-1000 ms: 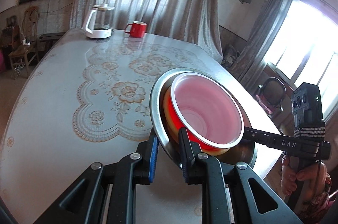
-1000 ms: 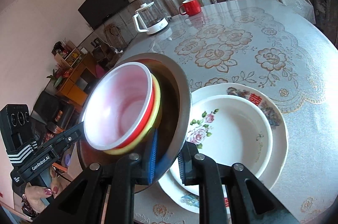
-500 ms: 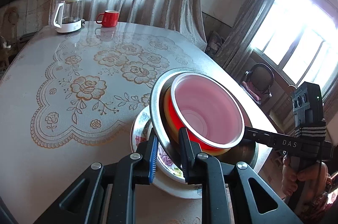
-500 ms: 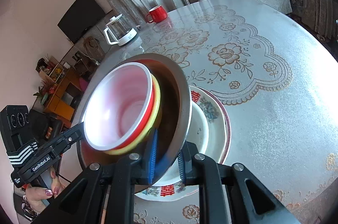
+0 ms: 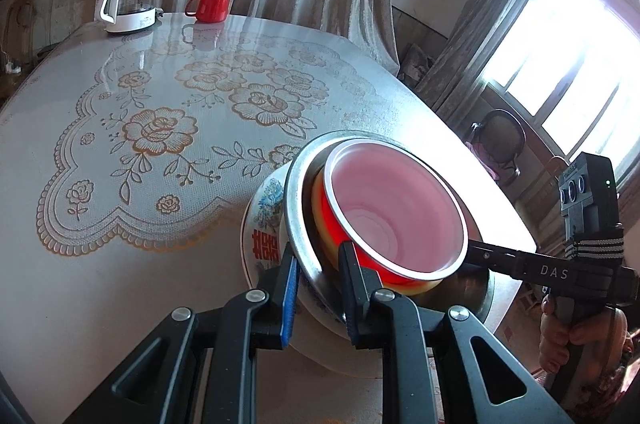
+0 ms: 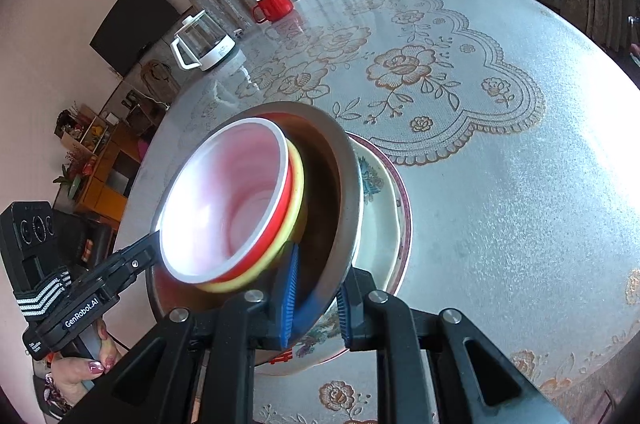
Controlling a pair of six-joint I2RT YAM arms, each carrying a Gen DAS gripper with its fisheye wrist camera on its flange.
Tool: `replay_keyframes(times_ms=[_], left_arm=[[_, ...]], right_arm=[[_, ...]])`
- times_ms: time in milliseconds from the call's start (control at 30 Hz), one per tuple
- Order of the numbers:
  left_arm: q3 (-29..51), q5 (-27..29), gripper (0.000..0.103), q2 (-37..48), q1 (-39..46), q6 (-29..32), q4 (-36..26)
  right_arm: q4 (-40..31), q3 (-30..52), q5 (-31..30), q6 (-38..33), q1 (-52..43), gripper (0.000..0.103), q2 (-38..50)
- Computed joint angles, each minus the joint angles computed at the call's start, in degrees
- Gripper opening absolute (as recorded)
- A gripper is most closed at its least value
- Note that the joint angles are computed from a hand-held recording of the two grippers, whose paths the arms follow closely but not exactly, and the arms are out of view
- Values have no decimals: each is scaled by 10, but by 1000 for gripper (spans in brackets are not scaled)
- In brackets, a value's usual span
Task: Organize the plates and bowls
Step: 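Lower the steel bowl onto the plates and open the right gripper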
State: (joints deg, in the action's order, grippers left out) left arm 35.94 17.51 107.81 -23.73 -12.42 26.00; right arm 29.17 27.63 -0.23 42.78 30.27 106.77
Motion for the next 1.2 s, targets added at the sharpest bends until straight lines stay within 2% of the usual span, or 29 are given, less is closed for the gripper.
replay_keyframes(times_ms=[467, 667, 767, 1000, 1100, 1200], left_arm=[[-12, -4, 20, 13, 0, -14, 29], [-22, -15, 23, 5, -6, -15, 36], [-29, -13, 24, 1, -5, -17, 41], [-62, -19, 34, -22, -1, -22, 60], [-84, -30, 47, -39, 1, -24, 72], [-109, -39, 49, -60, 0, -24, 83]], right_arm=[[16, -2, 20, 10, 9, 17, 13], [35, -17, 18, 23, 10, 21, 8], [34, -26, 42, 19, 21, 25, -7], [46, -47, 74, 29, 30, 26, -26], [41, -56, 103, 31, 45, 28, -41], [30, -63, 132, 36, 63, 28, -55]])
